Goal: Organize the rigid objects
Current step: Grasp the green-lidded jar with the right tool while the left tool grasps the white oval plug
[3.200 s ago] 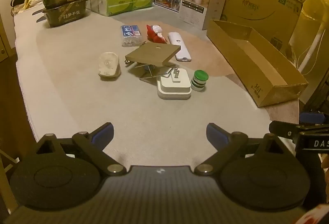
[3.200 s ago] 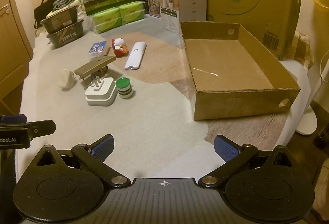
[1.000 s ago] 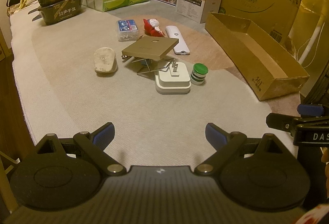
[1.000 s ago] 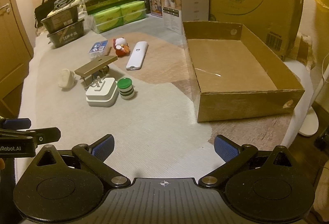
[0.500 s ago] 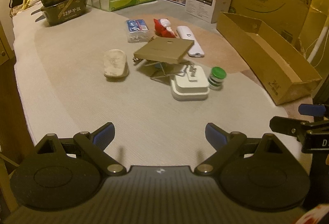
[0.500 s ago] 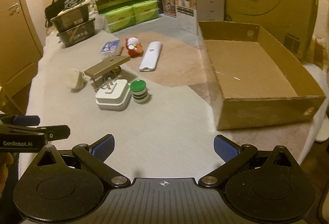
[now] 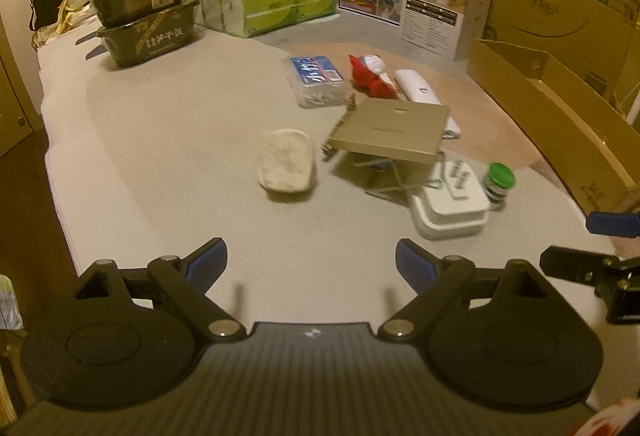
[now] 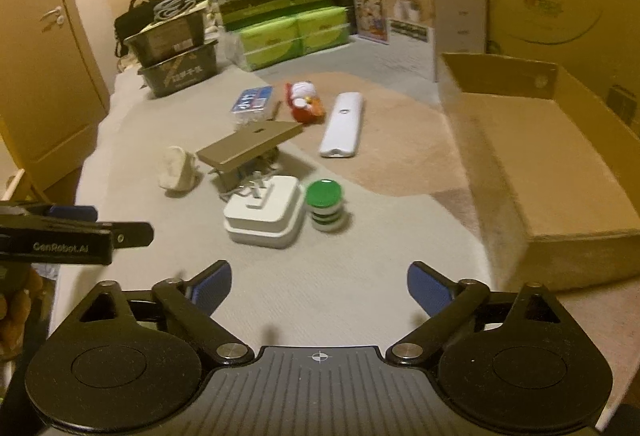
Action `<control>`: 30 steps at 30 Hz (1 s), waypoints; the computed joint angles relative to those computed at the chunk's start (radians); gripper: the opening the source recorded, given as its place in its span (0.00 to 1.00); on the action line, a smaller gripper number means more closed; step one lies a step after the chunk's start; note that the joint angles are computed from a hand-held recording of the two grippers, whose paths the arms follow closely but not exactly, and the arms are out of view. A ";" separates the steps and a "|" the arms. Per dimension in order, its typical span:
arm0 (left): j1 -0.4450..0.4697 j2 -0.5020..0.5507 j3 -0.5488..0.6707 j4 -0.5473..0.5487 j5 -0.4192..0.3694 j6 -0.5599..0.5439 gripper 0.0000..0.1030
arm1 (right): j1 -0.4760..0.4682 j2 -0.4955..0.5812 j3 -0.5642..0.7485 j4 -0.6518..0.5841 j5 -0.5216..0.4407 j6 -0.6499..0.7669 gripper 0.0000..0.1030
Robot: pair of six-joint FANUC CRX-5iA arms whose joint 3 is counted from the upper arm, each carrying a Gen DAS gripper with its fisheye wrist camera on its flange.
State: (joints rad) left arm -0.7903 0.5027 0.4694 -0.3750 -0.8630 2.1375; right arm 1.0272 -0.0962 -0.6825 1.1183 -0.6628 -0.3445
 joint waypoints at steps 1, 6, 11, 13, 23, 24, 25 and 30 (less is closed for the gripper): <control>0.005 0.003 0.003 0.002 0.003 -0.007 0.87 | -0.007 0.011 0.007 0.005 0.011 0.003 0.88; 0.034 0.016 0.004 0.026 0.037 -0.055 0.85 | -0.025 0.078 0.044 0.062 -0.013 -0.013 0.80; 0.049 0.040 0.031 0.022 0.050 -0.084 0.83 | -0.058 0.123 0.065 0.086 -0.041 -0.015 0.67; 0.055 0.051 0.041 0.027 0.056 -0.092 0.82 | -0.073 0.139 0.074 0.087 -0.035 0.002 0.62; 0.077 0.101 0.081 0.059 0.081 -0.122 0.74 | -0.139 0.179 0.067 0.186 0.025 -0.052 0.49; 0.078 0.106 0.086 0.059 0.081 -0.122 0.74 | -0.144 0.182 0.068 0.195 0.026 -0.057 0.48; 0.078 0.111 0.091 0.058 0.081 -0.123 0.72 | -0.149 0.185 0.069 0.206 0.030 -0.060 0.47; 0.081 0.135 0.115 0.058 0.082 -0.127 0.63 | -0.166 0.197 0.080 0.209 0.046 -0.047 0.35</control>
State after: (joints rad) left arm -0.7096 0.6377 0.5849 -0.3174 -0.7809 2.0106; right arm 0.8613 0.1012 -0.6020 1.3276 -0.6165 -0.3911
